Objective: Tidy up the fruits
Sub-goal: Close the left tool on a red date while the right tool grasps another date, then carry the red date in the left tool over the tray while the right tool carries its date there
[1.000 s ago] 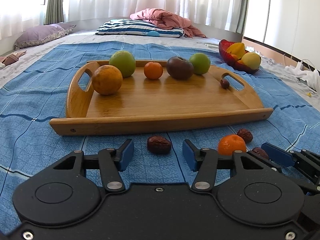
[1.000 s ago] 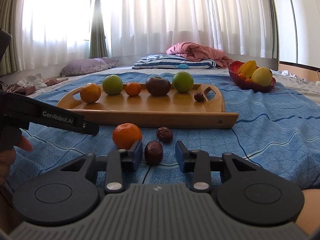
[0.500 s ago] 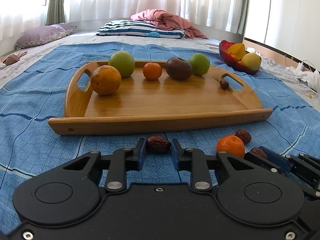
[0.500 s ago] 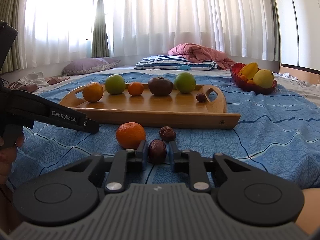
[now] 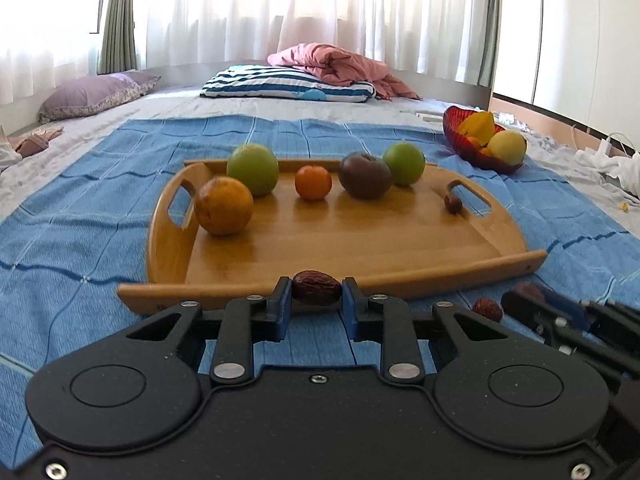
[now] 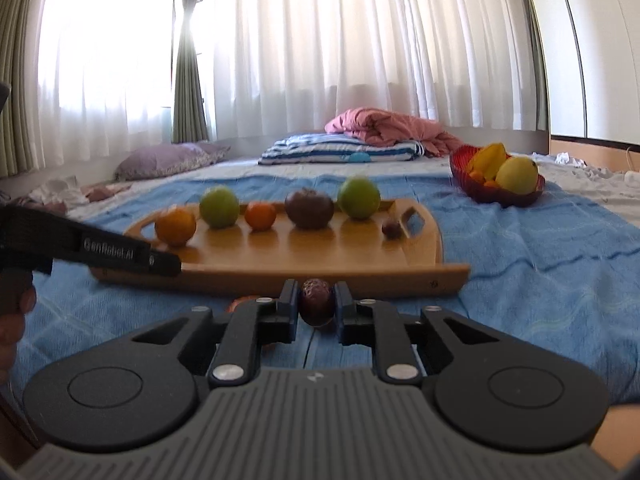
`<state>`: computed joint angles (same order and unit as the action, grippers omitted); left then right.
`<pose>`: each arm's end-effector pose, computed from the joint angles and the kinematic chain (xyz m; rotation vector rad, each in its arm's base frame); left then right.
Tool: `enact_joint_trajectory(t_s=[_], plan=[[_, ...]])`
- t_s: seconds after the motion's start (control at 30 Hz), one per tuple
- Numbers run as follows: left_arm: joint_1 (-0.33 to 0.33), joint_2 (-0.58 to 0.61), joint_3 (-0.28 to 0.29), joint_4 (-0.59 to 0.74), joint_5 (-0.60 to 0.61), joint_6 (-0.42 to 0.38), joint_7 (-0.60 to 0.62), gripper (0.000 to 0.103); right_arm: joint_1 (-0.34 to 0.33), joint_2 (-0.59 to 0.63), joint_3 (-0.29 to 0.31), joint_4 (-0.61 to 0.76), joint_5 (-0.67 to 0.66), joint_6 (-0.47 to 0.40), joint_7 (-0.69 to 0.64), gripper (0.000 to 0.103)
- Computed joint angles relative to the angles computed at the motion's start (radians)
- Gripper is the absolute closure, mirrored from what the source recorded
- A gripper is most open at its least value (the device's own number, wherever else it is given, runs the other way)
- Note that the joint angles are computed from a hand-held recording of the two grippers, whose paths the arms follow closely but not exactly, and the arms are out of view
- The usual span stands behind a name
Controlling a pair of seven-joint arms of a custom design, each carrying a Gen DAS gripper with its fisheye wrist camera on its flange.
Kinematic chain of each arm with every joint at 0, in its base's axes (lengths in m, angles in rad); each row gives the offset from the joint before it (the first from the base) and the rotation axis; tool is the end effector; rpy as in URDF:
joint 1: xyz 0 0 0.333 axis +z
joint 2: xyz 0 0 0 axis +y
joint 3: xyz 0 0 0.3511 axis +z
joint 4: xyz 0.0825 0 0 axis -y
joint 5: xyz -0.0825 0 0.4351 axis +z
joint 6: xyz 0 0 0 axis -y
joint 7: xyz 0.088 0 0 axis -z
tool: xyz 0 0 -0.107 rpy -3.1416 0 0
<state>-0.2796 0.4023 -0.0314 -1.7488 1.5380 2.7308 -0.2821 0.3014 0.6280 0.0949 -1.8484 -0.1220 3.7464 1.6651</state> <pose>0.6886 -0.2586 0.3828 -1.7605 1.3877 -0.8463 0.6761 0.2862 0.3314 -1.6051 1.0704 -0.7027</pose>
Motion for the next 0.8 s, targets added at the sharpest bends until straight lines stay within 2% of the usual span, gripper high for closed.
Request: enact_joint_trajectory(t_s=[0.17, 0.37, 0.63, 0.7, 0.73, 0.8], plan=[[0.007, 0.019, 0.008, 0.040, -0.028, 0.003, 0.037, 0.078, -0.015, 0.025, 0.009, 0.076, -0.018, -0.027, 0.019, 0.082], [0.014, 0.057, 0.029, 0.102, -0.086, 0.030, 0.079, 0.078, -0.039, 0.078, 0.026, 0.209, -0.045, -0.099, 0.051, 0.082], [-0.002, 0.127, 0.079, 0.189, -0.203, 0.043, 0.169, 0.078, -0.089, 0.177, 0.085, 0.418, -0.098, -0.266, 0.098, 0.081], [-0.007, 0.145, 0.092, 0.212, -0.235, 0.047, 0.195, 0.078, -0.117, 0.216, 0.141, 0.487, -0.082, -0.344, 0.065, 0.081], [-0.010, 0.155, 0.097, 0.224, -0.252, 0.049, 0.211, 0.078, -0.124, 0.222, 0.144, 0.497, -0.124, -0.346, 0.091, 0.081], [-0.016, 0.174, 0.110, 0.246, -0.285, 0.050, 0.245, 0.078, -0.134, 0.251, 0.172, 0.551, -0.119, -0.403, 0.070, 0.081]])
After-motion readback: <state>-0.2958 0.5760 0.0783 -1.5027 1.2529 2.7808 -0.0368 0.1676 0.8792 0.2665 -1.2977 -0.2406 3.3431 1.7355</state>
